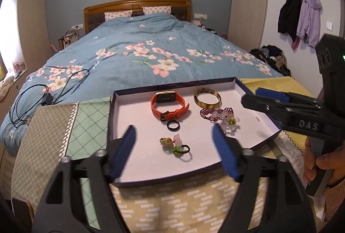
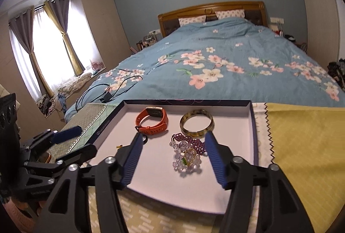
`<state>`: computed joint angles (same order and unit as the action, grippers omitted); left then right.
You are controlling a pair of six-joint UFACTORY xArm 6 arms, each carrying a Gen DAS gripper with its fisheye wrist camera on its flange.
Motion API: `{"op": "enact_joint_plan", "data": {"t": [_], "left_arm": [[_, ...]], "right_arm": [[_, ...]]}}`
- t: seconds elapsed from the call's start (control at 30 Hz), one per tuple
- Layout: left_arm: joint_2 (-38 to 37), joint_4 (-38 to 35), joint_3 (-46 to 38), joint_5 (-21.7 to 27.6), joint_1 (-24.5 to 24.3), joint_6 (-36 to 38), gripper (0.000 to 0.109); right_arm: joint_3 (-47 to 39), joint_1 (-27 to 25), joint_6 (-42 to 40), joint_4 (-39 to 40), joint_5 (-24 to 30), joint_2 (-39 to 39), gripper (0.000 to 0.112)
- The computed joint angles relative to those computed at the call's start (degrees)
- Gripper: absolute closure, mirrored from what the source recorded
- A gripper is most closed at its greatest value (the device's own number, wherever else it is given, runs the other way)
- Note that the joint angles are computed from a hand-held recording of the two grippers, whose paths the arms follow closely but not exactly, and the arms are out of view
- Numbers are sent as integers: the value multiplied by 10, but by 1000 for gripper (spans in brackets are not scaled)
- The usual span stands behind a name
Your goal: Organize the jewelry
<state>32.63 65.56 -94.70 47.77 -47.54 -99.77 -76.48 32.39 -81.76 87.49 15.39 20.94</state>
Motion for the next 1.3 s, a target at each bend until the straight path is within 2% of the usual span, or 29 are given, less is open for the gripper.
{"op": "enact_joint_plan", "data": {"t": [0.07,0.13,0.23,0.33,0.53,0.77,0.9,1.0,1.3], "left_arm": [[-15,21,17,24,-14,-25,25],[-28,38,32,49,-28,-46,13],[-49,62,55,89,-52,-77,11],[-64,72,70,121,-72,-98,11],[-88,91,99,202,-121,-146,11],[-106,101,121,276,-166,-183,11],[-102,110,114,315,-191,-188,11],[-92,113,99,348,-205,-182,11],[-85,130,83,369,-223,-188,11]], "right_arm": [[16,3,-57,55,-10,-16,36],[34,7,-131,120,-24,-35,29],[53,10,-236,219,-40,-58,16],[76,10,-396,362,-52,-89,16],[138,-6,-636,585,-28,-151,16],[210,-16,-761,704,1,-209,16],[235,-18,-773,724,15,-229,16],[250,-20,-817,765,25,-248,16],[286,-19,-859,799,48,-295,16]]}}
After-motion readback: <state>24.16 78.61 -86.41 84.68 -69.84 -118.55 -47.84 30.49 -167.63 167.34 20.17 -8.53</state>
